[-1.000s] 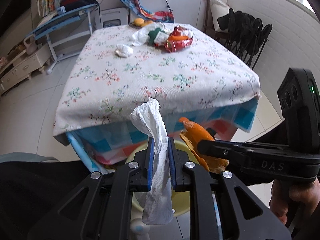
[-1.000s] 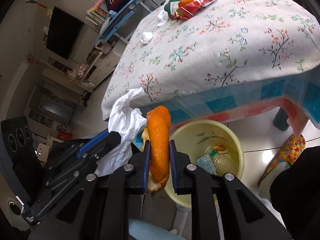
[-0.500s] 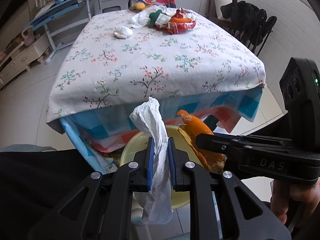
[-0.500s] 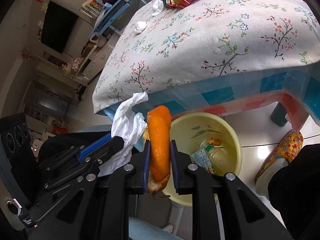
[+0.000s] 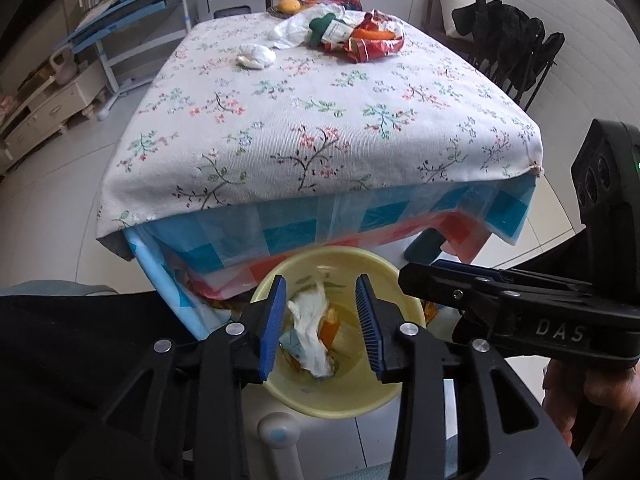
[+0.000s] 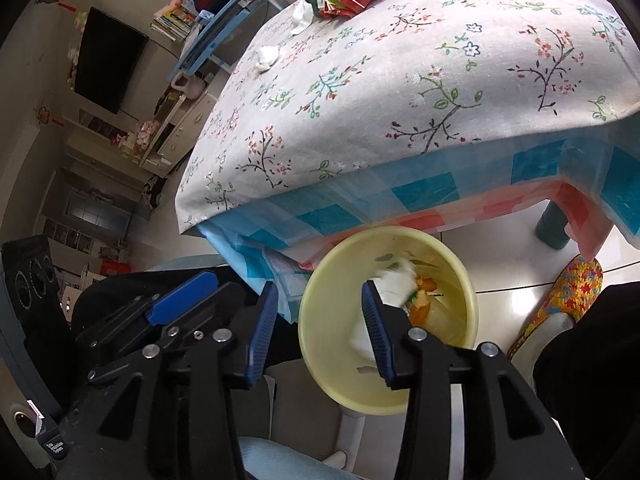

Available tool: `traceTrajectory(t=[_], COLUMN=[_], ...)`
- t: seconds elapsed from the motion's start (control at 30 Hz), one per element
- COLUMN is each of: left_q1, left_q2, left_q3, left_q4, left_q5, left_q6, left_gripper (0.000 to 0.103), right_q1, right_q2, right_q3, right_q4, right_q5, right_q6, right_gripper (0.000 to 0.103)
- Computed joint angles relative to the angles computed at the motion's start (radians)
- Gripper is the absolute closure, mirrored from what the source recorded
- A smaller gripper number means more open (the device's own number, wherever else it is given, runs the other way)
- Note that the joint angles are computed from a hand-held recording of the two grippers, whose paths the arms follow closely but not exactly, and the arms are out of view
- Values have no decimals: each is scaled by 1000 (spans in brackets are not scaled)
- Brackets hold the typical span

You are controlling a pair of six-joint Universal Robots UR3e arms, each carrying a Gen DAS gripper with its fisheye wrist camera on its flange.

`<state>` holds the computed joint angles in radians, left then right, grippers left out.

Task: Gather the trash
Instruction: 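Open the left tool to drop the tissue while the right tool releases the peel, then move both open tools back over the table toward the remaining trash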

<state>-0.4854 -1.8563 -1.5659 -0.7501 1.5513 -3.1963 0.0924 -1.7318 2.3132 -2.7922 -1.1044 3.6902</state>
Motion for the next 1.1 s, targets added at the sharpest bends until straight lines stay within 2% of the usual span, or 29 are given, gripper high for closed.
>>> traceTrajectory(t=[0.23, 0.4, 0.7, 1.1], left_q1=[-20, -35, -39, -43], left_q2=[20, 25, 29, 34], left_q3=[-26, -37, -53, -65], left_q4=[83, 134, 169, 199], left_q5=[58, 100, 124, 137], left_q6=[-3, -1, -8, -16], left_gripper=[56, 51, 45, 41], right_q1=[0, 0, 4, 7], right_q2=[-3, -7, -5, -19], right_q3=[-2, 0, 4, -3], right_q4=[0, -2, -21, -14], right_q5=[-6, -9, -18, -38], right_q6=[9, 10, 22, 22], right_gripper=[58, 56, 55, 55])
